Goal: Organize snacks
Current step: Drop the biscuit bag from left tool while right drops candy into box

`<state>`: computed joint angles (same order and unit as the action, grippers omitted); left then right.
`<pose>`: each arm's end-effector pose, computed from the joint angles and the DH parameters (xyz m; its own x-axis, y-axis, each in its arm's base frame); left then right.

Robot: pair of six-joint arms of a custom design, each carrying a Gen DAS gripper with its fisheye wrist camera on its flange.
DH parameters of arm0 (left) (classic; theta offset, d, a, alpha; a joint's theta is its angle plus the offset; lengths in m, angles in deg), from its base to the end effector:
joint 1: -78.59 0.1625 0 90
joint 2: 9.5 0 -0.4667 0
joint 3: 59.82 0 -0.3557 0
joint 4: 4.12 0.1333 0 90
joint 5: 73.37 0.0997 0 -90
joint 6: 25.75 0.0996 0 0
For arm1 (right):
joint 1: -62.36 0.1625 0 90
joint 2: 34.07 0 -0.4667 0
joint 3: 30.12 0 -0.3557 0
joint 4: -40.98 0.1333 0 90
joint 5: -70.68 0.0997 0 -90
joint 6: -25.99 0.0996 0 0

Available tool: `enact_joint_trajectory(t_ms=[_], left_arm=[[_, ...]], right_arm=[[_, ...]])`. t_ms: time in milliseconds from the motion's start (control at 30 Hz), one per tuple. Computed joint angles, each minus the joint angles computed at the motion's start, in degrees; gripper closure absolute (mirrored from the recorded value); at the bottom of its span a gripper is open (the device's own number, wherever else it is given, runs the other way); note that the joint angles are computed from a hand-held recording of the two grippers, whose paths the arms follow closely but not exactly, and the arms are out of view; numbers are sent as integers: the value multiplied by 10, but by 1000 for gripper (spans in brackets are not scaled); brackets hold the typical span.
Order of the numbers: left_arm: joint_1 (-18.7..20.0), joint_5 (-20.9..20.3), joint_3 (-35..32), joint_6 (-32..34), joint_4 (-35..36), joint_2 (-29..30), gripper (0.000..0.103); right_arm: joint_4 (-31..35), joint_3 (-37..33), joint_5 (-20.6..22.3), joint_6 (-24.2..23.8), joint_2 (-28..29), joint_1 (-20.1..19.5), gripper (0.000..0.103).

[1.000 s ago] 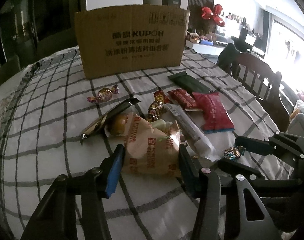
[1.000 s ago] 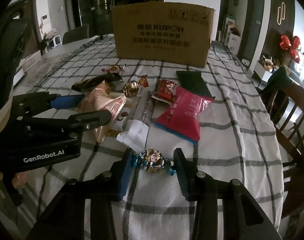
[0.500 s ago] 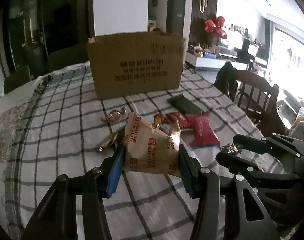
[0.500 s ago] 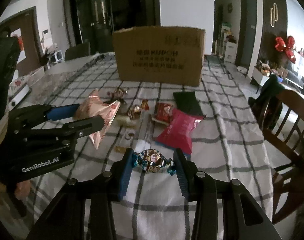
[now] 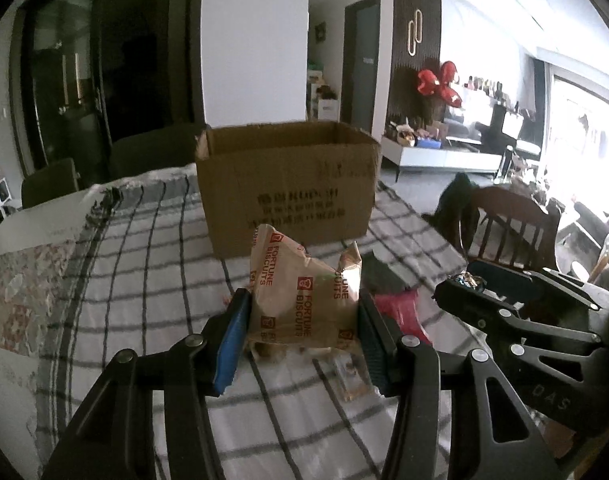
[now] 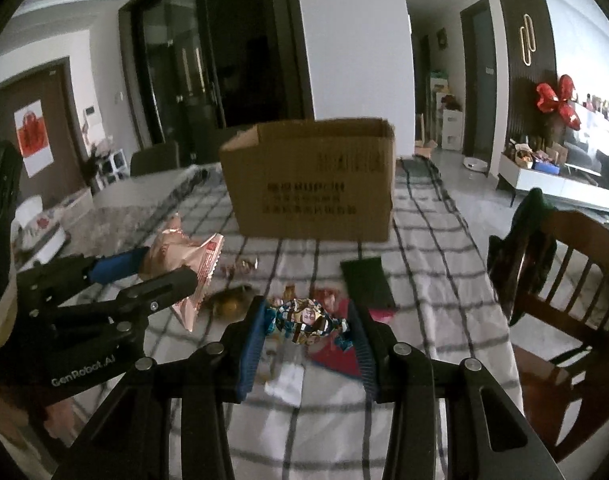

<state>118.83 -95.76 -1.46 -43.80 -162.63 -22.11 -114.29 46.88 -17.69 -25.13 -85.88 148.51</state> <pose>-0.4729 -0.6955 0.0132 -0.7117 -0.1278 -0.6908 0.5084 0.5849 -0.6320 0.0854 -0.7583 0.3659 -0.6668 -0.5636 0.4876 -0.7451 0.5172 -0.4211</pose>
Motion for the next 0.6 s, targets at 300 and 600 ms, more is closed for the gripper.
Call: enact_joint_trajectory(t_ms=[300, 600], left_arm=[[15, 3, -115, 123, -56, 34, 52], [38, -8, -326, 229, -12, 104, 52]], right_arm=[[14, -91, 26, 20, 46, 20, 61], [69, -250, 35, 21, 125, 44, 61]])
